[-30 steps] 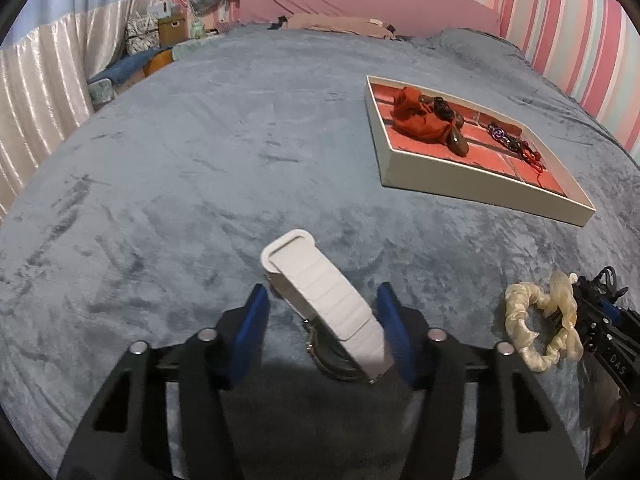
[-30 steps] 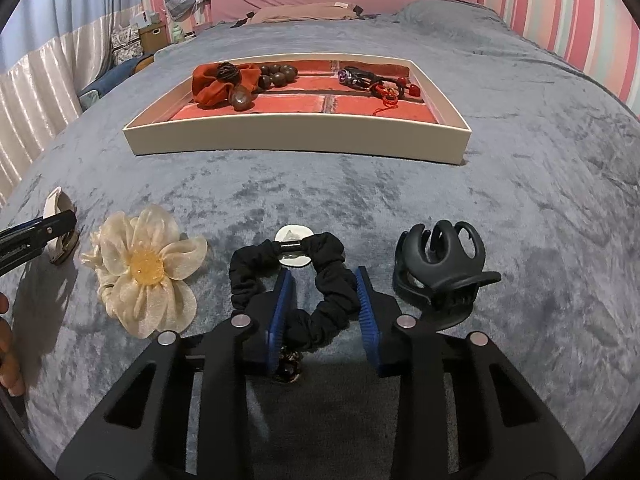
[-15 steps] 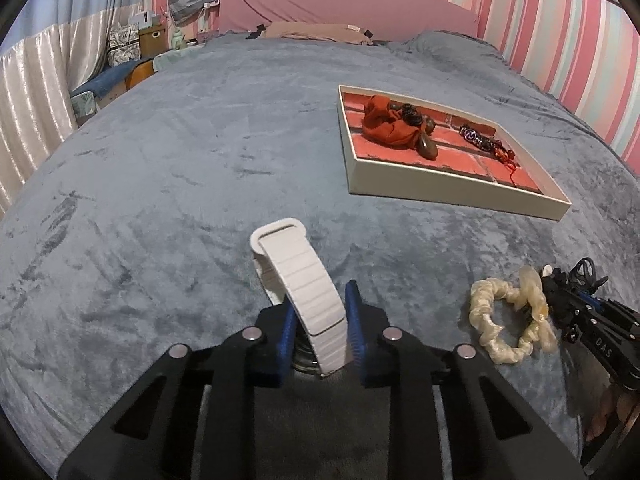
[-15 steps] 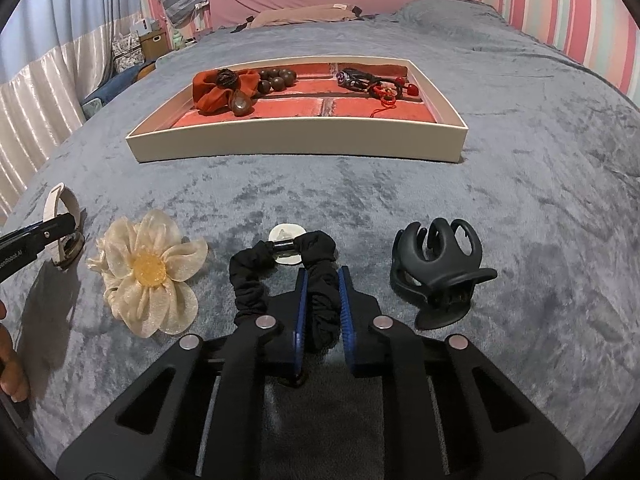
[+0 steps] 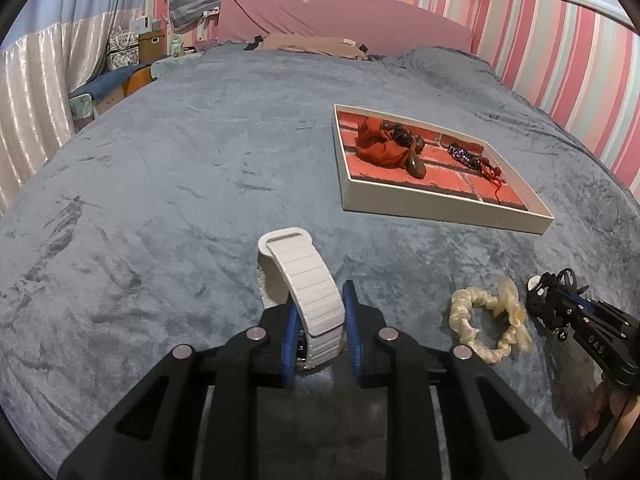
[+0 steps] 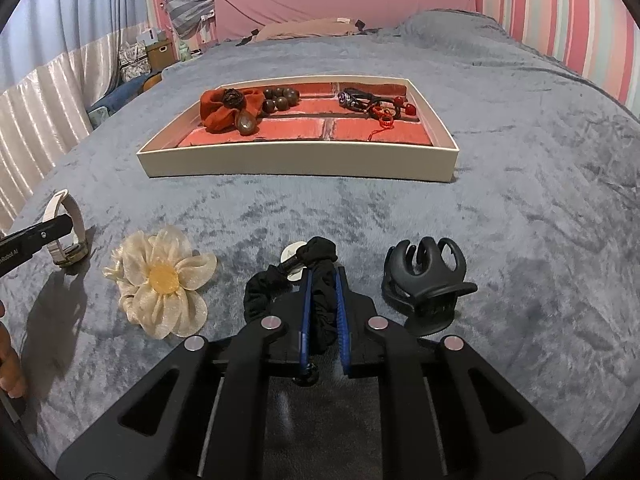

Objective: Organize jewelry
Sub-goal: 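Grasp the black scrunchie with the right tool while the left tool grasps the white watch, then carry the black scrunchie and white watch into the tray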

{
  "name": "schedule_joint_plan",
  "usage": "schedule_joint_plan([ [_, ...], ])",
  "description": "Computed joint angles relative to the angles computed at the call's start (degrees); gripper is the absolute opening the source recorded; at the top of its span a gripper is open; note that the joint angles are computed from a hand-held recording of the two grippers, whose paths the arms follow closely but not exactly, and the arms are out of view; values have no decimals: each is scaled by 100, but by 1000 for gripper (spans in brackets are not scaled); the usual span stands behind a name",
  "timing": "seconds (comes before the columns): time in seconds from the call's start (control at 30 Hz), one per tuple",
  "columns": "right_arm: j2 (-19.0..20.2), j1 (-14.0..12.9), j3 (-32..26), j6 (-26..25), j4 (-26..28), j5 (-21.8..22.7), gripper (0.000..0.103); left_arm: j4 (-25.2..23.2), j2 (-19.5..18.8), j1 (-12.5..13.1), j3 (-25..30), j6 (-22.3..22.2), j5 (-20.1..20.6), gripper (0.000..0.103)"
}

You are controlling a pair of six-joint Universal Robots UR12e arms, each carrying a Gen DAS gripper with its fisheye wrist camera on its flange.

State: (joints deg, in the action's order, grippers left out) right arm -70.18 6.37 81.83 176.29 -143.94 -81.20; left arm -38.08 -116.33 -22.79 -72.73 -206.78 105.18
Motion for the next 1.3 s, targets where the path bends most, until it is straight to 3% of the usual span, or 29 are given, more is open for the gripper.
schedule_joint_plan([
  [0.43, 3, -8, -41, -29, -5, 102, 12, 140, 69, 26, -60, -30, -109, 21],
  [0.73, 81, -23, -228, -15, -120, 142, 12, 177, -34, 10, 216, 71, -120, 21],
  [0.97, 249, -38, -620, -17, -197, 154, 12, 82, -311, -1, 740, 315, -243, 21],
  [1.3, 726, -49, -1519, -123, -29, 93, 12, -308, -1136, -42, 2138, 785, -398, 21],
])
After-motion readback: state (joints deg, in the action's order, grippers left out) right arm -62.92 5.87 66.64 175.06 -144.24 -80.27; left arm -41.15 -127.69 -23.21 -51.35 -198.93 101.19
